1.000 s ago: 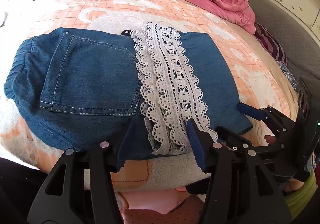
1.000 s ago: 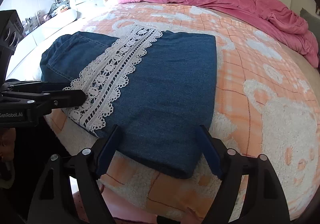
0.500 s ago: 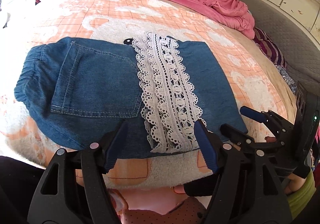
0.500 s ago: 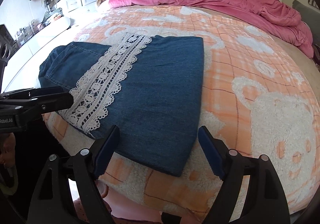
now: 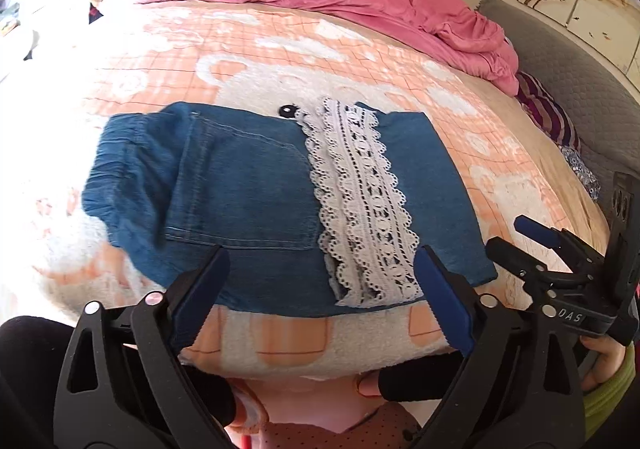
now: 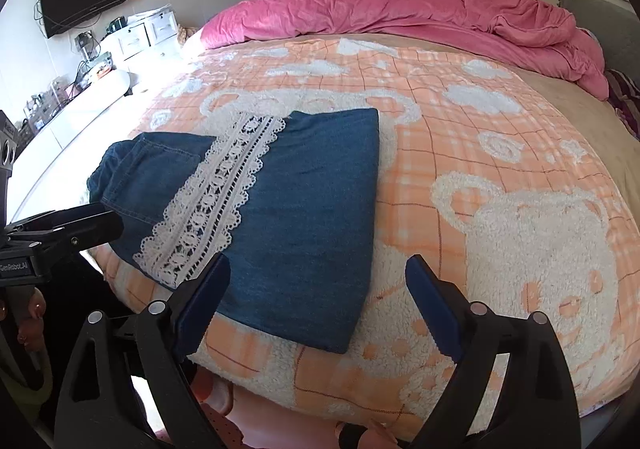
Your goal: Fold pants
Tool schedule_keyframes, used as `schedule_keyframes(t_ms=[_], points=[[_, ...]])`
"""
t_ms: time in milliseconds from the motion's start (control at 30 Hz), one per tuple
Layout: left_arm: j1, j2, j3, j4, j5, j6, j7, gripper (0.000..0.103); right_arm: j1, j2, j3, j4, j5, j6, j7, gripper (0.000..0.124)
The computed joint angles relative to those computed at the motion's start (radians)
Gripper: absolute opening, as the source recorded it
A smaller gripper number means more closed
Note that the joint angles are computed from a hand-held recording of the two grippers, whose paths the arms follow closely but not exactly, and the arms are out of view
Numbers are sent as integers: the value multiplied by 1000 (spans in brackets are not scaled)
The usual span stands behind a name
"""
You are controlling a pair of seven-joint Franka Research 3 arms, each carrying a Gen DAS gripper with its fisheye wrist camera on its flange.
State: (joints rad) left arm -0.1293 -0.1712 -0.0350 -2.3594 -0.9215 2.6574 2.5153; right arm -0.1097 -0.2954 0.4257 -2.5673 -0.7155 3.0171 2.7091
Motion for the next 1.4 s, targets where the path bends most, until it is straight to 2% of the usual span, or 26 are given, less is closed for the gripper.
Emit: schedule_keyframes(t_ms=[100,200,400,467,600,700,767,833,867,967,1067,1100,1133,1300,1333,1400], points=[[1,-13,6,-9,-21,45,10,94,2,7,-4,25,4,-3,-1,93],[6,-15,23,-3,-42,53,17,94,-4,26,-2,66,-17,-12,9,94],[31,4,32,13,-26,117,-14,94,59,109,-50,192,-83,-64,-5,95],[47,25,36,29,-1,112,-48,94,89,142,-71,235,-91,-75,-24,95],[90,72,38,65,25,79,-103,94,171,225,-132,330,-20,-75,-151,95],[130,114,38,106,-1,8,-130,94,222,296,-164,413,38,-93,-249,96],[157,138,28,128,-7,-15,-154,94,251,346,-175,466,137,-96,-369,96],[182,167,16,154,-1,-50,-186,94,262,409,-161,535,292,-109,-541,96],[194,180,11,167,-3,-77,-200,94,256,450,-137,581,390,-122,-654,96],[230,209,-3,195,-29,-154,-227,94,244,552,-75,713,568,-191,-877,96],[246,220,-23,202,-36,-156,-236,93,258,655,-46,863,655,-299,-1017,96],[249,221,-27,201,-46,-156,-229,91,270,680,-49,903,667,-334,-1044,96],[252,224,-30,204,-45,-160,-232,83,282,709,-52,949,678,-373,-1072,96],[265,234,-39,216,-56,-189,-236,57,365,859,-105,1194,711,-558,-1133,96],[271,237,-39,221,-76,-215,-222,47,383,879,-121,1226,711,-578,-1137,96],[279,238,-39,225,-112,-247,-183,40,409,929,-138,1304,728,-627,-1170,96]])
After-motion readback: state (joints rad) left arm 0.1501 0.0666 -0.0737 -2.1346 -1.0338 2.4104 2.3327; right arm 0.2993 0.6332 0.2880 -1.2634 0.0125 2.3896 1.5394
